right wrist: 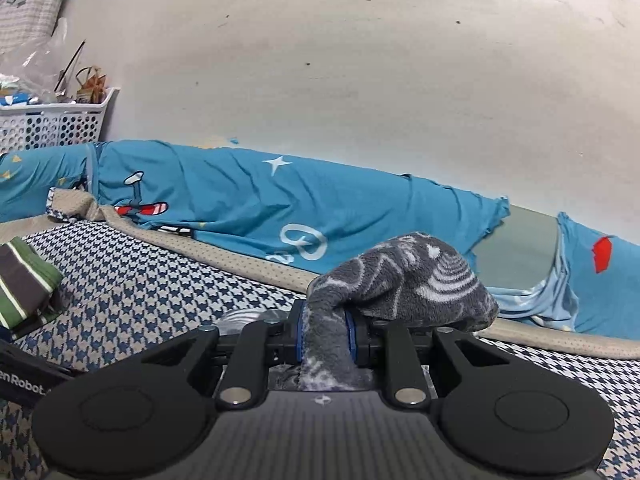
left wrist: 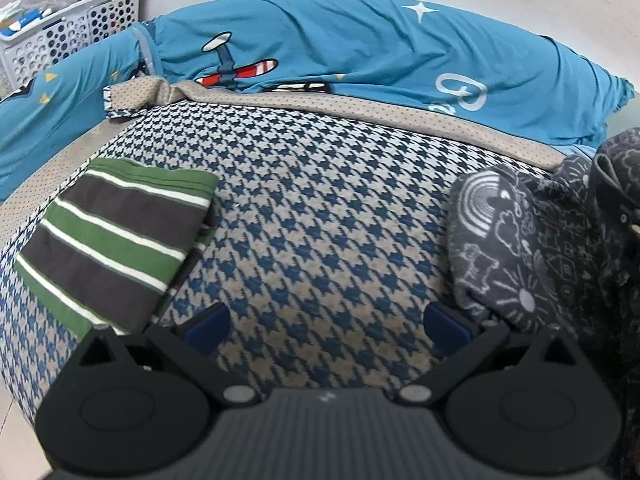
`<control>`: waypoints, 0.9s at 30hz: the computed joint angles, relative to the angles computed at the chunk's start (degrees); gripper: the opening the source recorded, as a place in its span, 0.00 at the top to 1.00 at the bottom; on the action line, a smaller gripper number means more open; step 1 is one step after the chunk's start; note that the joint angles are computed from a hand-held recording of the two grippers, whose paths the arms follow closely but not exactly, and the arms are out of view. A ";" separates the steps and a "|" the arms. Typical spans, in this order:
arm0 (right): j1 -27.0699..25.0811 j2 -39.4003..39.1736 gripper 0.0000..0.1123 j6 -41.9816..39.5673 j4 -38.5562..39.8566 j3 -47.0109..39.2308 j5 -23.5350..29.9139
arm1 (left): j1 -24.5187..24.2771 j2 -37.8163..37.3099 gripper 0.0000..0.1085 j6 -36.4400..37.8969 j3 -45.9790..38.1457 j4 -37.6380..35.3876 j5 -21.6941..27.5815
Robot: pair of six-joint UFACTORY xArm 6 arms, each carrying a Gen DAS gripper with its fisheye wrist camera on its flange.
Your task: Fold clothes
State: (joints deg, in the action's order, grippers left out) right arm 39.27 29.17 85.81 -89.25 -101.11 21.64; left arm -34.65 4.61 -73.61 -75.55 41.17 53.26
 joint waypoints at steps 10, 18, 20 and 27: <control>0.80 6.64 0.82 -9.87 7.39 -6.43 -3.21 | 0.58 -1.17 0.05 -1.10 1.13 -0.40 0.85; 0.35 9.41 0.74 -16.70 12.89 -7.95 -9.57 | 0.43 -0.56 0.05 -0.90 0.42 -0.55 1.49; 0.09 9.07 0.73 -14.11 10.20 -7.86 -10.95 | 0.36 -0.45 0.05 -1.09 0.25 -0.39 1.83; -0.49 7.71 0.72 -15.78 13.04 -6.74 -12.76 | 0.40 -0.80 0.05 -3.24 0.09 1.02 2.98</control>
